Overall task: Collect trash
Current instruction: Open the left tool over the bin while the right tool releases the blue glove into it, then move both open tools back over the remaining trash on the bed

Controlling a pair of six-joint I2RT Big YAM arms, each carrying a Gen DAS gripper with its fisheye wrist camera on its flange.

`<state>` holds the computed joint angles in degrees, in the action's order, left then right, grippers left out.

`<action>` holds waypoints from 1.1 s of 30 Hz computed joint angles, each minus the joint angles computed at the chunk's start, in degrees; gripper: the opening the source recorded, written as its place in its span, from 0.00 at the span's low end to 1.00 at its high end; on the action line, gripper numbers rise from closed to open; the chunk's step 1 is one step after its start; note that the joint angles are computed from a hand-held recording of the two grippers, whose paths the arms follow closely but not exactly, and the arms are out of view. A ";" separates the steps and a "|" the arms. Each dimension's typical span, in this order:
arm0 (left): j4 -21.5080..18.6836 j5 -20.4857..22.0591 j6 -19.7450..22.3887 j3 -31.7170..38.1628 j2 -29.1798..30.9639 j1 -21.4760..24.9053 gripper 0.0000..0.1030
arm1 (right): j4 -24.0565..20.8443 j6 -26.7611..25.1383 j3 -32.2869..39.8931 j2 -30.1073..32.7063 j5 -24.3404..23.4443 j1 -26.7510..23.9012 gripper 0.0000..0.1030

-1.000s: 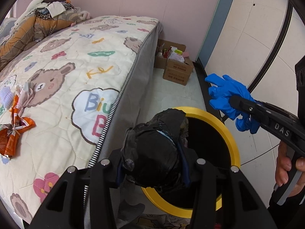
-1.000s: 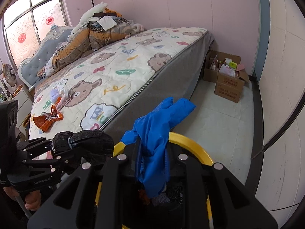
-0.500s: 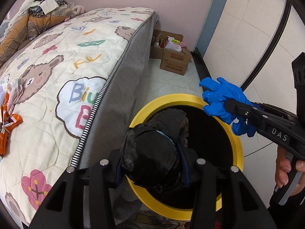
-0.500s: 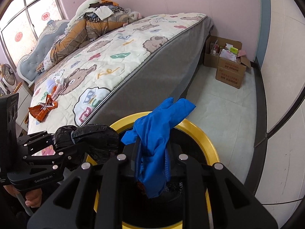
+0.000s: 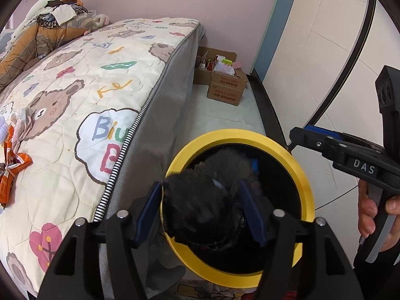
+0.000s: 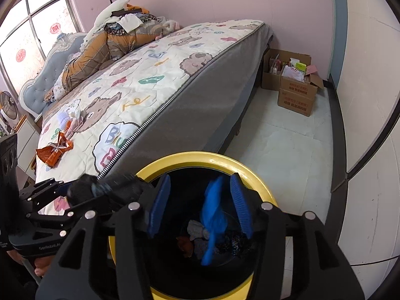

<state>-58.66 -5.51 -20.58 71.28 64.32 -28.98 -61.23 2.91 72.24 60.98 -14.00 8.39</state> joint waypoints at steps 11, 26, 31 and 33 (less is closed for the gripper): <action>2.76 -2.51 -0.89 -0.59 -3.35 1.01 0.86 | 1.80 2.12 0.98 -0.65 -0.80 -1.49 0.55; 1.13 -4.37 -0.91 -1.75 -7.72 7.08 0.90 | 4.54 3.88 3.85 1.81 -1.26 3.08 0.67; 0.92 -3.93 -0.56 -2.86 -9.44 10.45 0.91 | 5.42 4.67 5.42 3.72 0.01 5.97 0.70; 0.84 -4.05 -0.19 -3.35 -10.18 11.61 0.91 | 5.73 4.99 6.06 4.51 0.24 7.05 0.70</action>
